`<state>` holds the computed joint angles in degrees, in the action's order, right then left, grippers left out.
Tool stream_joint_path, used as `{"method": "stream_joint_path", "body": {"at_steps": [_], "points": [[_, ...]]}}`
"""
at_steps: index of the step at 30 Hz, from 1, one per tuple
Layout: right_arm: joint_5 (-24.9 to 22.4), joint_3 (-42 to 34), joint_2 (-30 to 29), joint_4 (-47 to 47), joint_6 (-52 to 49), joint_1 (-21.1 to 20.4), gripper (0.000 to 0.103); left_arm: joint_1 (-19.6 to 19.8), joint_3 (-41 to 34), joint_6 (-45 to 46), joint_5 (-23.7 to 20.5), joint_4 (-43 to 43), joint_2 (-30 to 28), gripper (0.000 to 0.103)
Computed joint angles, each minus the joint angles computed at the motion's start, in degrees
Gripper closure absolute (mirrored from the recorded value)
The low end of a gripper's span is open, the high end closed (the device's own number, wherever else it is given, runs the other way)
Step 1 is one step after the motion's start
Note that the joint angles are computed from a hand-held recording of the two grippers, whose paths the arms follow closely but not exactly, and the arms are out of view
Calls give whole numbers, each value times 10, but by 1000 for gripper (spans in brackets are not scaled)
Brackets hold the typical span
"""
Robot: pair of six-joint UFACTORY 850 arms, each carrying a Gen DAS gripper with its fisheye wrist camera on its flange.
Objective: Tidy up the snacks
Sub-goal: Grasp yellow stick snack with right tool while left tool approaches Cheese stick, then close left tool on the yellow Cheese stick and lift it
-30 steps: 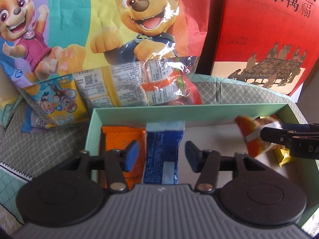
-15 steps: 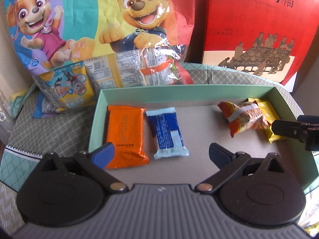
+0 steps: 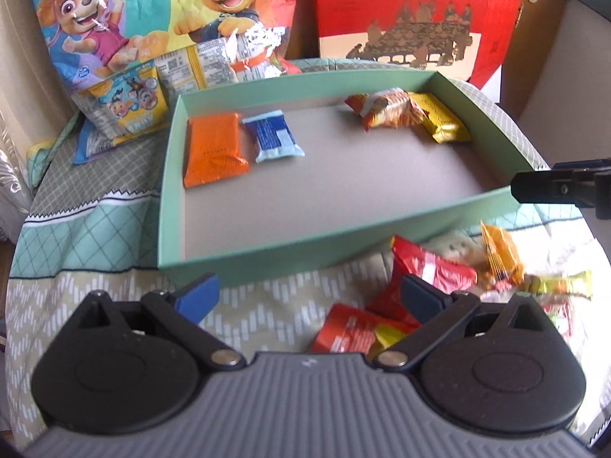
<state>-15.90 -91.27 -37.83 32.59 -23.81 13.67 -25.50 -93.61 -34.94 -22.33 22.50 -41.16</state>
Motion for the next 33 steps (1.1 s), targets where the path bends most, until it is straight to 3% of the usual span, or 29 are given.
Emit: {"method": "stream_joint_path", "body": {"at_steps": [6,13,16,18,20,23,28,29,30,32,33], "points": [[25,111,64,20,-28,5,0,-11,93,-5,17,11,49,0],[50,172,89,73,-34,-12,0,-10,122,-26,15,17,54,0],[52,161,78,47,0,-27,13,-9,118,-39,9,25,46,0],[31,141,61,55,-1,-40,28,-8,113,-41,6,20,40,0],[11,124,44,36,20,-47,34,-8,108,-40,2,16,35,0],[-14,120,33,20,46,-52,35,-7,104,-35,-1,13,30,0],[-37,157,54,111,-35,-50,36,-3,108,-19,2,-8,29,0],[-40,162,58,123,-46,-47,44,-3,109,-19,2,-10,29,0],[-37,168,61,117,-44,-42,64,-2,110,-21,3,-11,28,0],[-31,177,67,70,-13,-25,79,-1,113,-25,5,-16,29,0],[-26,181,68,65,-11,-20,80,-1,117,-29,8,-15,31,0]]}}
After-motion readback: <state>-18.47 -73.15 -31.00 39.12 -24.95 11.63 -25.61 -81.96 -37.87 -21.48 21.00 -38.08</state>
